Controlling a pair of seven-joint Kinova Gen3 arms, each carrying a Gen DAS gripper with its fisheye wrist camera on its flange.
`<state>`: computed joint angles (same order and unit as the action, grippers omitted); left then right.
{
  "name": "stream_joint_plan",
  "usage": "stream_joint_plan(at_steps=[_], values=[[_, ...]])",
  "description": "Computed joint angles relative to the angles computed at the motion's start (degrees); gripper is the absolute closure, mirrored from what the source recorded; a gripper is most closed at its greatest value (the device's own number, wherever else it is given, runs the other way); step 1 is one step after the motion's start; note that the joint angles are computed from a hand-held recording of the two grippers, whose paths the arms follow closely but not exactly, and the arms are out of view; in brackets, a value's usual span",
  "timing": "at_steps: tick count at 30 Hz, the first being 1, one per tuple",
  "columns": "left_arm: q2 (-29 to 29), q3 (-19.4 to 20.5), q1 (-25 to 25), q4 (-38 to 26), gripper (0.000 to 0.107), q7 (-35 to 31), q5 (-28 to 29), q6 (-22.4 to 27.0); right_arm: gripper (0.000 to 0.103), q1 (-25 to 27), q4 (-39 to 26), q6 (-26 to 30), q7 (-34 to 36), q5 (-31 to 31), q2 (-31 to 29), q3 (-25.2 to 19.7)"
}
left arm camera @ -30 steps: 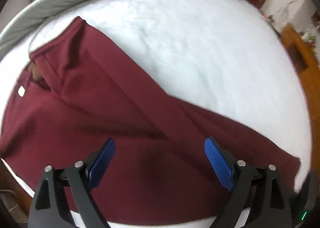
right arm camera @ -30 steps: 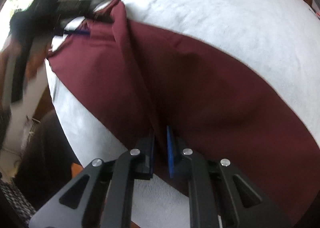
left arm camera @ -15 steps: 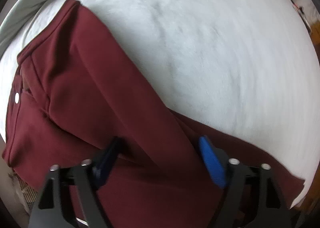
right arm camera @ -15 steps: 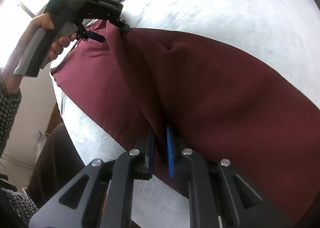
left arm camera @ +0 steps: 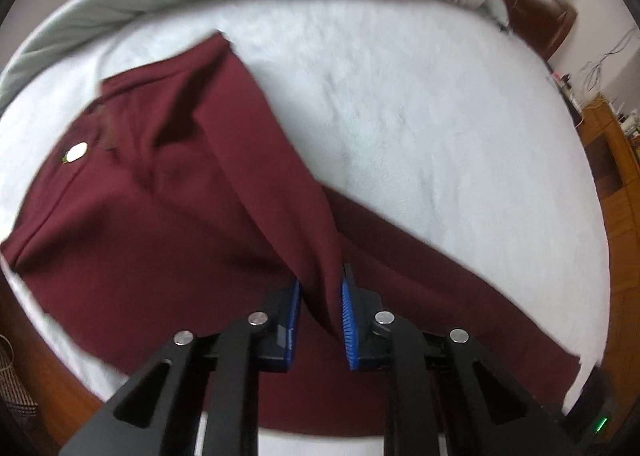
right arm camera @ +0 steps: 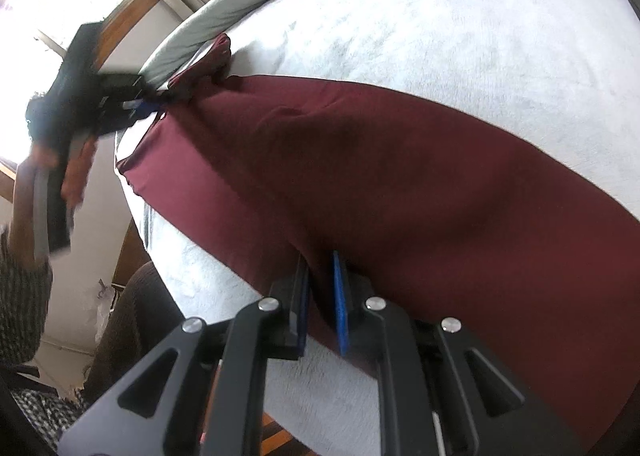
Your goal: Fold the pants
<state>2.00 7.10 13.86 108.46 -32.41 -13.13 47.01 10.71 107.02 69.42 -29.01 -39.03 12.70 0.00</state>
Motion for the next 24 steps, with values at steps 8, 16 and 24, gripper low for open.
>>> stream_joint_plan(at_steps=[8, 16, 24], values=[[-7.57, 14.22, -5.4, 16.27, 0.089, 18.42, -9.19, -6.95, 0.089, -3.1, 4.04, -3.56, -0.57, 5.9, -3.37, -0.19], [-8.75, 3.77, -1.24, 17.73, 0.067, 12.36, -4.78, -11.75, 0.063, -3.63, 2.42, -0.76, -1.78, 4.71, -4.82, 0.2], [-6.32, 4.29, -2.23, 19.0, 0.063, 13.3, -5.04, -13.75, 0.064, -7.66, 4.35, -4.96, -7.09, 8.32, -3.68, -0.69]])
